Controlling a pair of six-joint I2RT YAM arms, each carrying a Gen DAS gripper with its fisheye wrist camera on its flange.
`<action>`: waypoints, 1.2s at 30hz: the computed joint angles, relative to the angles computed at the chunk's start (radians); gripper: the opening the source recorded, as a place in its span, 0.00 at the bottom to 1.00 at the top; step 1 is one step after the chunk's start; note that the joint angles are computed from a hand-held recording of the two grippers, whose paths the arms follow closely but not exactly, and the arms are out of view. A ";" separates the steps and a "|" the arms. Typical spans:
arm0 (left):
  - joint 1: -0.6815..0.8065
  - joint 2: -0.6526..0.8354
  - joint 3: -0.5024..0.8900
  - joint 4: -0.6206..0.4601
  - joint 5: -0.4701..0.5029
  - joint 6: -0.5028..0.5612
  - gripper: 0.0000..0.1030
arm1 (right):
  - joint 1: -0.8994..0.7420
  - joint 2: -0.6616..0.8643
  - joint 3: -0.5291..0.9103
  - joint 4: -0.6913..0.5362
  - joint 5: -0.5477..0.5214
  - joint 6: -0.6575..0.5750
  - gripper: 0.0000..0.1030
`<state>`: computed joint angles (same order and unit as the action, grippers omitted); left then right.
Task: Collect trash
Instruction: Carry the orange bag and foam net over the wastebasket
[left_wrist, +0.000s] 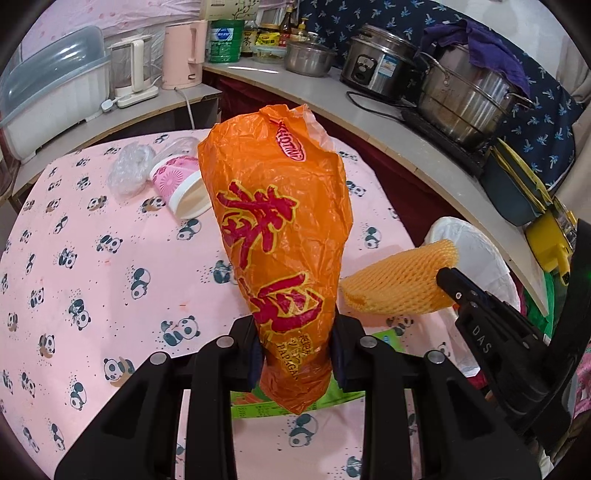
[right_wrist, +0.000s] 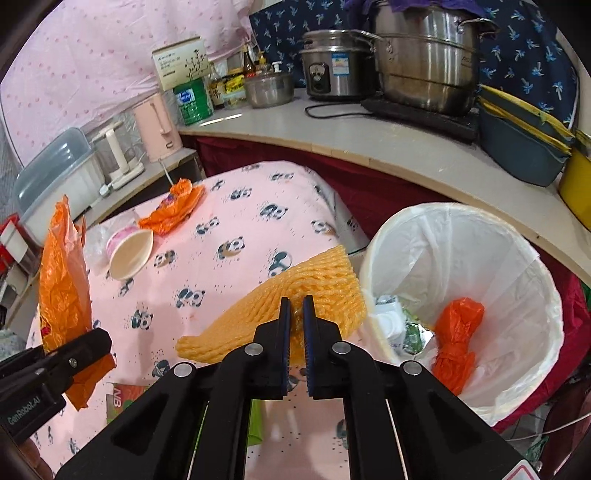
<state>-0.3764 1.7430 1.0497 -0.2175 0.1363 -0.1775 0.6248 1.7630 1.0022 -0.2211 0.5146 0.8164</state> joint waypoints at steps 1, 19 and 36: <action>-0.012 -0.007 0.001 -0.001 -0.004 -0.001 0.27 | -0.002 -0.018 -0.010 -0.003 0.006 0.001 0.06; -0.332 0.096 0.190 -0.077 -0.084 -0.022 0.27 | -0.205 -0.552 -0.389 -0.067 0.064 0.021 0.06; -0.503 0.375 0.516 -0.196 -0.042 0.022 0.48 | -0.527 -0.935 -0.620 -0.146 -0.056 -0.063 0.07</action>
<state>-0.8797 2.1176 1.5658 -0.4135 0.0944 -0.1559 0.0974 0.8282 0.3818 -0.3670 0.4586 0.7537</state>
